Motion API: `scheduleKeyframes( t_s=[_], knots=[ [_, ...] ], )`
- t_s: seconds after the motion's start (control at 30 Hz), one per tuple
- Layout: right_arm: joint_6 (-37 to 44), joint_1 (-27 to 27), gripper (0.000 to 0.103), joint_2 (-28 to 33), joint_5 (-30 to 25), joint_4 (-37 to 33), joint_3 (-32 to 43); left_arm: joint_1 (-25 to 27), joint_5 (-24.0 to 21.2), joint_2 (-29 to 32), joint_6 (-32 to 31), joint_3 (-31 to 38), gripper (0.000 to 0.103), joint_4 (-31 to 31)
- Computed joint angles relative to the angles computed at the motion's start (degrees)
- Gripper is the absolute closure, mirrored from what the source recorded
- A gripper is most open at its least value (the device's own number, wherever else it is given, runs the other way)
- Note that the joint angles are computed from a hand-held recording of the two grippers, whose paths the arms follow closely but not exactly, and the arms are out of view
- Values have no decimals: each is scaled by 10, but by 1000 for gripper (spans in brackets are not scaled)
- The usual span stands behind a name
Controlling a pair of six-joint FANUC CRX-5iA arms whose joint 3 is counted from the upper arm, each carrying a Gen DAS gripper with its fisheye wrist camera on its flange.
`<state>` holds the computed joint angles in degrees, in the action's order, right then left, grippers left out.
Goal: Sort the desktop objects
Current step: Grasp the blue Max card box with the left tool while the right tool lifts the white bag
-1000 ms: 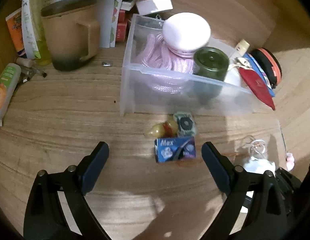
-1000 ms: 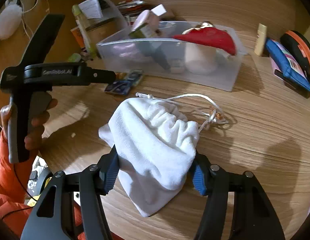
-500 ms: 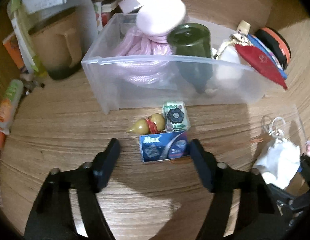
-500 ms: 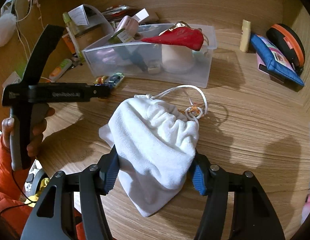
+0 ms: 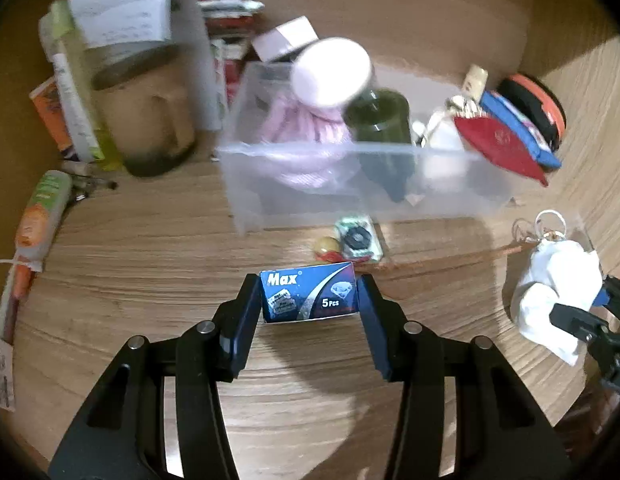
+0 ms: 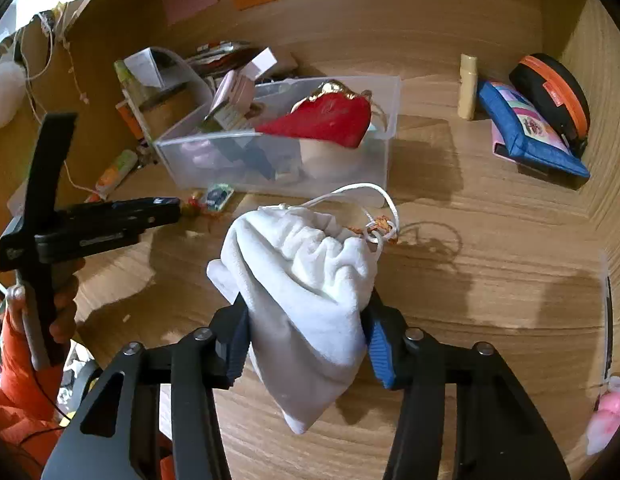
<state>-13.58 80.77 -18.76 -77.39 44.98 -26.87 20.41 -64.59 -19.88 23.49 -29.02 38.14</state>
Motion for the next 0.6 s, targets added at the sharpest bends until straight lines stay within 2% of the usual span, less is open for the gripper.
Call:
scheduleKeyframes(
  t_s=[0.33,0.6],
  knots=[
    [4,-8,58,-8,3,49,12,39,-5,1,-4,8,55,62],
    [37,-38,58,9,31,95,40,26,2,14,-5,22,55,99]
  ],
)
